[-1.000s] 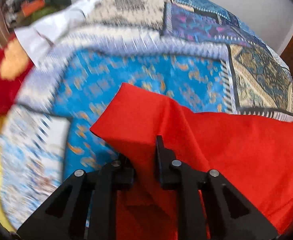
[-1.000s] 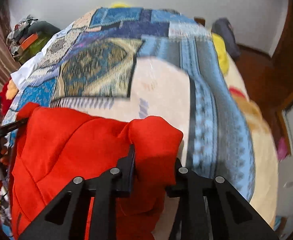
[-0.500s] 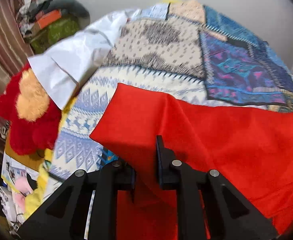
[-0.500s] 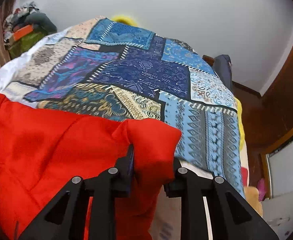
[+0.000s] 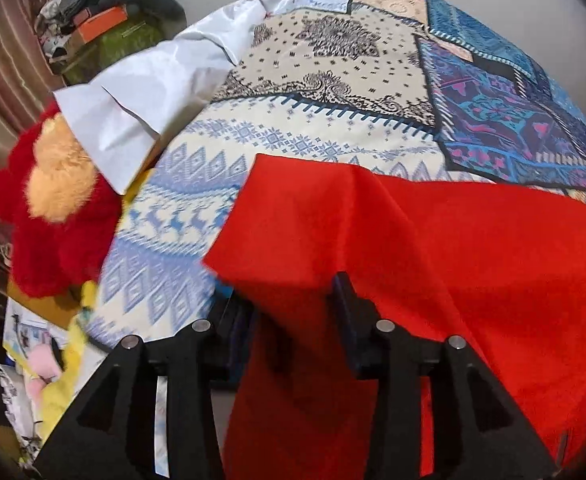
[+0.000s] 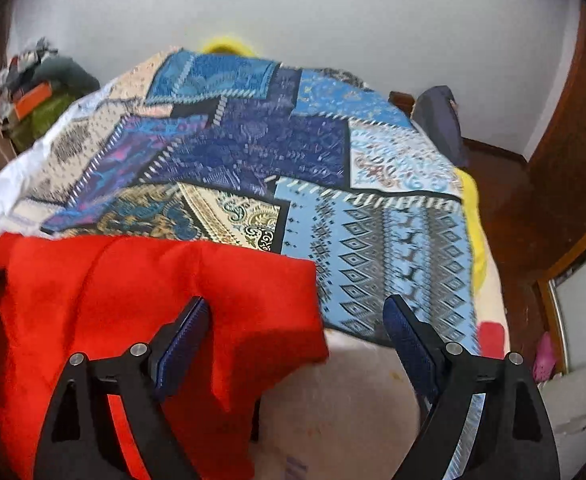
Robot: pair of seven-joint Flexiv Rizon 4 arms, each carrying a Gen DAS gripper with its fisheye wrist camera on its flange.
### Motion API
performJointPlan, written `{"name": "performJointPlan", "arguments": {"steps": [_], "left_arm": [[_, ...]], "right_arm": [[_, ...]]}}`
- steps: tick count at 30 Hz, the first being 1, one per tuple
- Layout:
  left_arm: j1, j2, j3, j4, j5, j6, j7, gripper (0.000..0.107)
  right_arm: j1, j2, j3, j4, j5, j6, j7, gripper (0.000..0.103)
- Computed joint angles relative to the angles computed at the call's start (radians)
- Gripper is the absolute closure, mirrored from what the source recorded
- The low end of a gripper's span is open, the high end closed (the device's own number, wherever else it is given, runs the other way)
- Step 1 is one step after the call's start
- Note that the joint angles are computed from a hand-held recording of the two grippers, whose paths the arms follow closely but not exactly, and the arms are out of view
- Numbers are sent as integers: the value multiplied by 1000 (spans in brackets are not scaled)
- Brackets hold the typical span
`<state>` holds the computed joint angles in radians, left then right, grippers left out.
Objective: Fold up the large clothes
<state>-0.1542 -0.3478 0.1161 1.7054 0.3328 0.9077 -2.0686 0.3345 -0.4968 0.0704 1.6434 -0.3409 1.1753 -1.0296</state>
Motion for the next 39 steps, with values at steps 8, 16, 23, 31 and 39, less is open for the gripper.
{"name": "performJointPlan", "arguments": {"steps": [8,16,23,31,39], "left_arm": [[-12,242,-33,165,39,55,-9,48],[17,527,-113,335,24,44,32,23],[64,738,-164,483,-4,-25,34,19],[63,887,-152,699,-134,-93,95,16],[69,863,-153,856,-212,-132,90,16]], "right_arm": [[-55,237,125,140,167,-8,-107,16],[-10,507,156,358,100,-34,-97,5],[14,672,207,530,79,-76,-71,5],[73,742,211,634,213,-157,-89,5],[113,773,181,701,445,-193,-100,6]]}}
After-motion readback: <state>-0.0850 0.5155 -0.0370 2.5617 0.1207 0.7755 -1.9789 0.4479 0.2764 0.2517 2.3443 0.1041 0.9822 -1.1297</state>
